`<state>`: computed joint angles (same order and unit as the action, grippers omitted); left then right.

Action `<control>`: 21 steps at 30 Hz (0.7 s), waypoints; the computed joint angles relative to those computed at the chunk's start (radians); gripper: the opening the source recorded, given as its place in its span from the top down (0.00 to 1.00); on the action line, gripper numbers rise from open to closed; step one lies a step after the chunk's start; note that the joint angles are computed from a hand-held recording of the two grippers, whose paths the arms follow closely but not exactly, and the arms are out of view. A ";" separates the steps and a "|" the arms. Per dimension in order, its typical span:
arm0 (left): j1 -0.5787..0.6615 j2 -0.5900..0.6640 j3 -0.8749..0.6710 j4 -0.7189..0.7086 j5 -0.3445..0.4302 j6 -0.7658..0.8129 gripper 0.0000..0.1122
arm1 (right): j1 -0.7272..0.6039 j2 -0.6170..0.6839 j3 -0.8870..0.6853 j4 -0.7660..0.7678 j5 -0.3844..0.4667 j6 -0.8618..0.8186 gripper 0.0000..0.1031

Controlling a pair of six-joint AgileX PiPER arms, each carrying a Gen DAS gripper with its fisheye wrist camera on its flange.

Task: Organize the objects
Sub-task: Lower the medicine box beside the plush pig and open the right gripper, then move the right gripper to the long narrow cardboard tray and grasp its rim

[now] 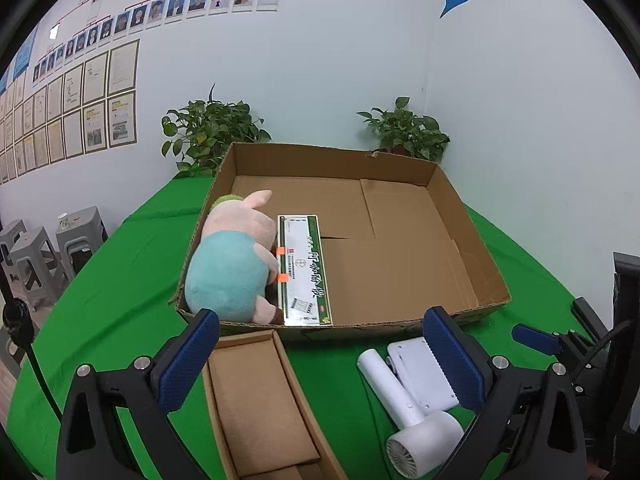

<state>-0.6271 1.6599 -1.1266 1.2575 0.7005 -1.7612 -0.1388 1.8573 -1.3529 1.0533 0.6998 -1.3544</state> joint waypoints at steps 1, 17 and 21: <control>-0.006 0.008 -0.005 0.000 -0.001 -0.008 0.10 | -0.008 0.000 0.005 0.016 -0.004 -0.013 0.08; 0.030 0.063 -0.014 0.008 -0.134 -0.016 0.73 | -0.035 -0.003 0.038 0.067 -0.068 -0.097 0.92; -0.009 0.048 0.027 0.149 -0.050 -0.173 0.09 | -0.036 0.002 0.027 0.055 -0.062 -0.090 0.30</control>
<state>-0.6362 1.7080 -1.0997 1.4060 0.6505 -1.9344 -0.1750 1.8589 -1.3255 1.1084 0.6374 -1.4447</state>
